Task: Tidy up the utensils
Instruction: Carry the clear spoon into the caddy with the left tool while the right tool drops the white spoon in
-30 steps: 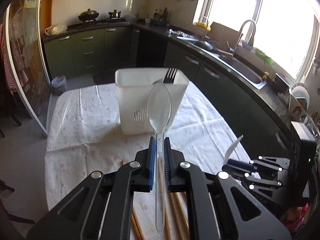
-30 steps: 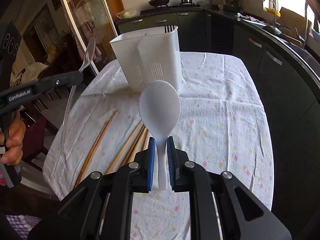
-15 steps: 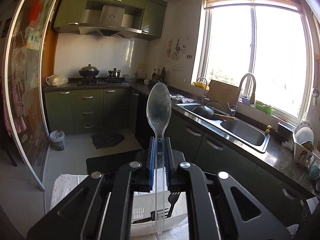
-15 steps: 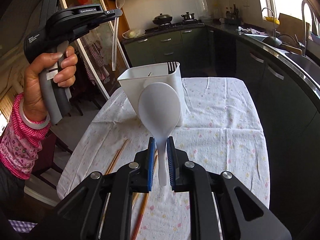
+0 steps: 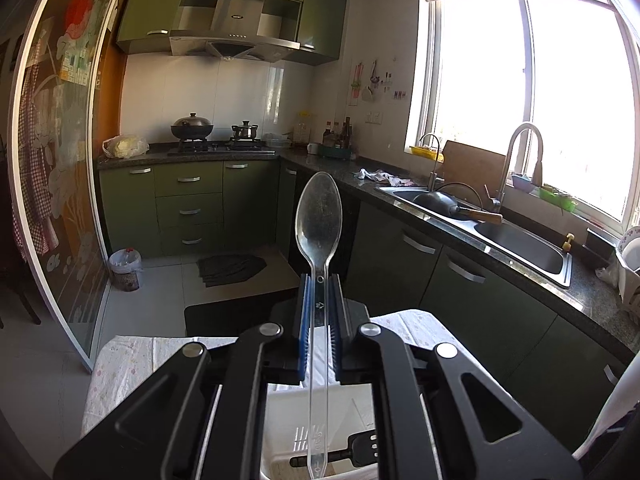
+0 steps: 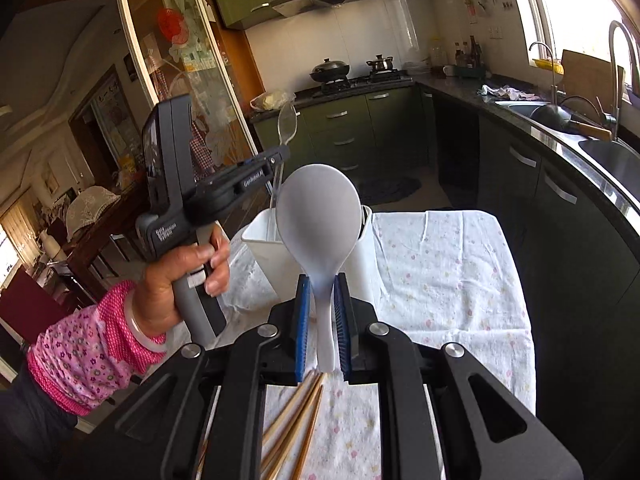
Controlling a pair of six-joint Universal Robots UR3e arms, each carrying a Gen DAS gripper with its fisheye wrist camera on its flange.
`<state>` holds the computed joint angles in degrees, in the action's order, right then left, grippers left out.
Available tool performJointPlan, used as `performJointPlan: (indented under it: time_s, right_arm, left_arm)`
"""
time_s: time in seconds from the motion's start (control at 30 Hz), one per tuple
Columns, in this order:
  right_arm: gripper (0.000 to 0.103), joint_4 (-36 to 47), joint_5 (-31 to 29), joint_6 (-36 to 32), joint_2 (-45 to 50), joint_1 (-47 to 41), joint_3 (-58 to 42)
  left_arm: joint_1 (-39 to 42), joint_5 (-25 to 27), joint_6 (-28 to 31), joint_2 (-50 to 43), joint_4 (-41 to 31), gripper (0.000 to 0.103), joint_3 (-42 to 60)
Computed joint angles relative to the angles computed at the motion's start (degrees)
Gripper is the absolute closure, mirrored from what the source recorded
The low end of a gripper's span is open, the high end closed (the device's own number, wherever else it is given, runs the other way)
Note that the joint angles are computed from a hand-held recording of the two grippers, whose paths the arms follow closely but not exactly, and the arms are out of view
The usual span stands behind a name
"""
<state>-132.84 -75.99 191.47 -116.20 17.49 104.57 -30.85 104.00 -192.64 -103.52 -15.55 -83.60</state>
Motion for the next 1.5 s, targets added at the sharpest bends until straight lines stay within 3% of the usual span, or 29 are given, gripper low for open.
performJointPlan:
  time_s: [0.37,0.6,0.67,0.73,0.83,1.03,1.23,1.3,1.47,1.5]
  right_arm:
    - [0.09,-15.3,-6.7,4.8,17.5,2.5,-12.2]
    - [0.09,-15.7,-8.9,5.5,26.6,3.5,-17.5]
    - [0.09,-15.8,-8.8,5.3,27.4,3.4,-16.7]
    - [0.09,-15.4,-9.3,4.4,28.5,4.0,-16.7]
    - [0.09,-14.4,-10.9,3.4,30.2,5.5,-17.5]
    - [0.089,-12.6,-11.0,2.2,31.2,6.6,-17.2]
    - [0.081,-11.2,-13.6,2.0,27.6,8.3,-14.6]
    - [0.07,-10.7,-14.2,1.9,25.4,8.6,-13.3]
    - [0.07,-8.0,-11.8,2.0,15.5,7.9,-6.0]
    - [0.07,-6.7,-10.9,1.8,13.1,7.7,-4.1]
  left_arm:
    - [0.1,-0.2,0.3,0.1,1.9,0.094,-2.6]
    - [-0.8,0.5,1.5,-0.7,1.6,0.094,-4.0]
    - [-1.1,0.6,2.0,-0.5,1.4,0.09,-4.5]
    - [-1.0,0.1,1.9,0.4,1.6,0.069,-5.6]
    - [-1.0,0.2,1.6,2.1,2.9,0.051,-7.6]
    - [-2.1,0.6,1.6,7.2,0.7,0.05,-9.8]
    - [-3.9,1.5,0.0,15.3,-5.8,0.045,-13.3]
    - [-4.2,1.3,-1.3,18.6,-9.4,0.044,-14.8]
    - [-3.7,-1.7,-7.1,27.8,-27.1,0.045,-19.0]
    - [-3.3,-2.8,-8.0,29.5,-31.5,0.049,-20.0]
